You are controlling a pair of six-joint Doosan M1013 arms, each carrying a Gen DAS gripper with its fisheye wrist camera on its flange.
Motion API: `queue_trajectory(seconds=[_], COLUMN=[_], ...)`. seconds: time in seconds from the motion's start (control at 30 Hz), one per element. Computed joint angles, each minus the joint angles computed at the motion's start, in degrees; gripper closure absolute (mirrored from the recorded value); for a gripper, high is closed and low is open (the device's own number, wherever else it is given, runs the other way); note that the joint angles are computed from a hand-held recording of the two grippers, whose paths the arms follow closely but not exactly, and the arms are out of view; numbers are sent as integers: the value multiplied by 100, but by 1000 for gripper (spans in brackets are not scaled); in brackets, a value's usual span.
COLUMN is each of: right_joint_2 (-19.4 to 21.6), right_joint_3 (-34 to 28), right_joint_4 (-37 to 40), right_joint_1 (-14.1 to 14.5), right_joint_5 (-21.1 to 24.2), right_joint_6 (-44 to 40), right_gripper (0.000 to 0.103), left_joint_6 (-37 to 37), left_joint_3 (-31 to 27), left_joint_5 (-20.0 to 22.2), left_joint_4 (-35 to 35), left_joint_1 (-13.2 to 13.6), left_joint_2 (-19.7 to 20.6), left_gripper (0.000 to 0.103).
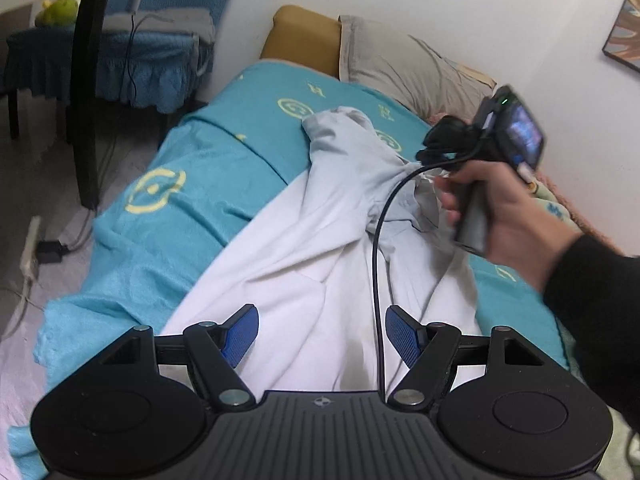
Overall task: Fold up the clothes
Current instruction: 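Lift and fold the held shirt layer over with the right gripper, then open the right gripper and withdraw it from the shirt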
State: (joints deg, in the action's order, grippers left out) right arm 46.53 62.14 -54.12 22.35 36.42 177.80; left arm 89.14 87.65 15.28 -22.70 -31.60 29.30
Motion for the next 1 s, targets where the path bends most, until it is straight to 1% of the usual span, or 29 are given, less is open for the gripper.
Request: queue_trajectory(seconds=[0.03,0.07,0.1,0.13,0.17,0.2,0.27,0.3,0.37,0.43,0.5,0.53,0.6,0.67,0.73,0.83,0.93,1.0], right_joint_2=[-99,-217,-345,-494,-640,-785,-1062,-1202,-1492,-1774,-2046,-2178,-2420,-2613,-2775,-2926,-3040,-3045], right_joint_3=[89,218,375,589,786,952,1234,1382,1715,2020,2349,2518,2872,3240,3588,3904,4177,4249], right_joint_4=[-56,-183,-379,-729,-1013,-1095,-1019,-1050,-1347,-1480,-1570,-1636,-1816,-2082,-2344,-2266,-2522,-2556], right_joint_1=[63,130,200,276,352,422,570,657,865,1088,1310,1422,1634,1791,1890,1882,1842,1821], right_joint_5=[47,65,65,36,18,-21,-75,-65,32,154,252,297,389,415,356,138,-176,-215], right_joint_6=[-29,74,280,711,1065,1192,1161,1207,1510,1649,1675,1699,1844,2244,2782,3497,4372,4611], right_gripper=[81,65,29,9,11,12,12,12,12,12,12,12,12,12,12,12,12,12], left_joint_6=[129,174,169,41,-160,-395,-845,-860,-1159,-1520,-1586,-1504,-1335,-779,-8,165,467,393], left_joint_3=[43,96,151,198,245,292,383,420,489,568,669,695,644,617,640,587,503,444], left_joint_5=[-59,-138,-222,-298,-371,-441,-564,-597,-655,-678,-723,-724,-503,-326,-173,416,1072,1438], left_joint_4=[-119,-135,-94,74,316,593,1110,1146,1505,1987,2148,2050,1756,1110,307,87,-659,-1177], left_joint_1=[-4,-13,-25,-38,-49,-59,-72,-67,-65,-66,-54,-39,-2,38,89,193,452,685], left_joint_2=[-34,-77,-122,-165,-210,-255,-343,-387,-472,-571,-682,-720,-742,-769,-811,-833,-808,-754], left_gripper=[31,31,31,31,31,31,31,31,31,31,31,30,31,31,30,31,31,32])
